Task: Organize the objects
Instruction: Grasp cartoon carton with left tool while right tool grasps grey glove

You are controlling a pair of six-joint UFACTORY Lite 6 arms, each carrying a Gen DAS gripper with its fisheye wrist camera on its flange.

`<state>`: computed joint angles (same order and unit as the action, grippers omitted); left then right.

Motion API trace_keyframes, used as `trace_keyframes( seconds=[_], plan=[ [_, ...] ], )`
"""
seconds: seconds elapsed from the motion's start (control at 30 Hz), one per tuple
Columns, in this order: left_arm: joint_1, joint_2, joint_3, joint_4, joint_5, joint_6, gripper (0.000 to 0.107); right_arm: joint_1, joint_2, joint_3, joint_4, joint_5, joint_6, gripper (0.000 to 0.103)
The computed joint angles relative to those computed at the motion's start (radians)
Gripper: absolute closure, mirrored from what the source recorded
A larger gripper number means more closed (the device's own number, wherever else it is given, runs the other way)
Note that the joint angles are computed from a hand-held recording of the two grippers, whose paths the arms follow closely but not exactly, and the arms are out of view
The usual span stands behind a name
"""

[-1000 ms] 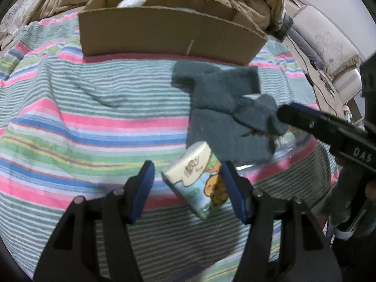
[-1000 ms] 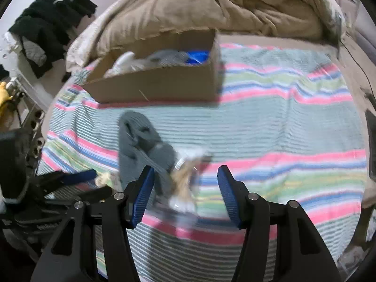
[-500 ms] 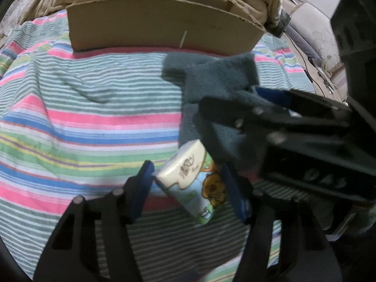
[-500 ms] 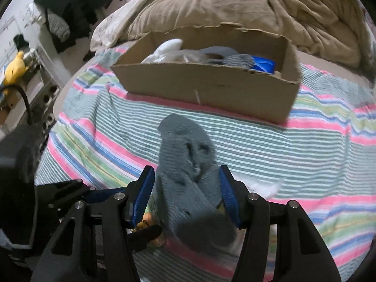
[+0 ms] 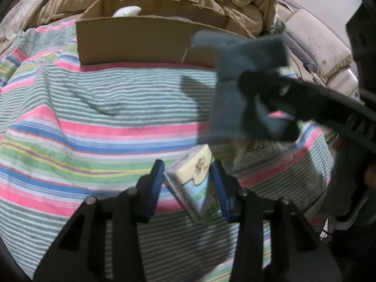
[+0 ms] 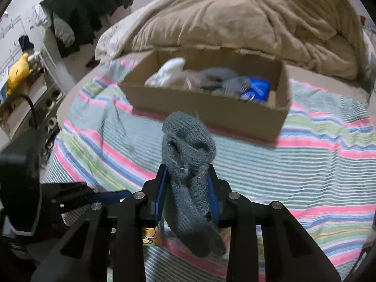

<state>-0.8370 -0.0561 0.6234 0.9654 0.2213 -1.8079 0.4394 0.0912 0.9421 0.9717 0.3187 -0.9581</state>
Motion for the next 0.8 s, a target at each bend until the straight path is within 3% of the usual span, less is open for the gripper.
trace_keyframes(
  seconds=[0.23, 0.3, 0.53, 0.8],
  plan=[
    [-0.002, 0.071, 0.063, -0.167, 0.008, 0.174, 0.057, -0.092, -0.107, -0.003, -0.05, 0.046, 0.045, 0.07],
    [-0.002, 0.083, 0.08, -0.196, 0.006, 0.2, 0.047, -0.115, -0.112, -0.005, -0.043, 0.06, 0.035, 0.07],
    [0.009, 0.195, 0.146, -0.281, -0.059, 0.315, 0.048, -0.159, -0.102, -0.038, 0.056, 0.09, -0.07, 0.07],
    [-0.027, 0.318, 0.267, -0.25, 0.034, 0.329, 0.048, -0.206, -0.115, -0.066, 0.129, 0.119, -0.154, 0.073]
  ],
)
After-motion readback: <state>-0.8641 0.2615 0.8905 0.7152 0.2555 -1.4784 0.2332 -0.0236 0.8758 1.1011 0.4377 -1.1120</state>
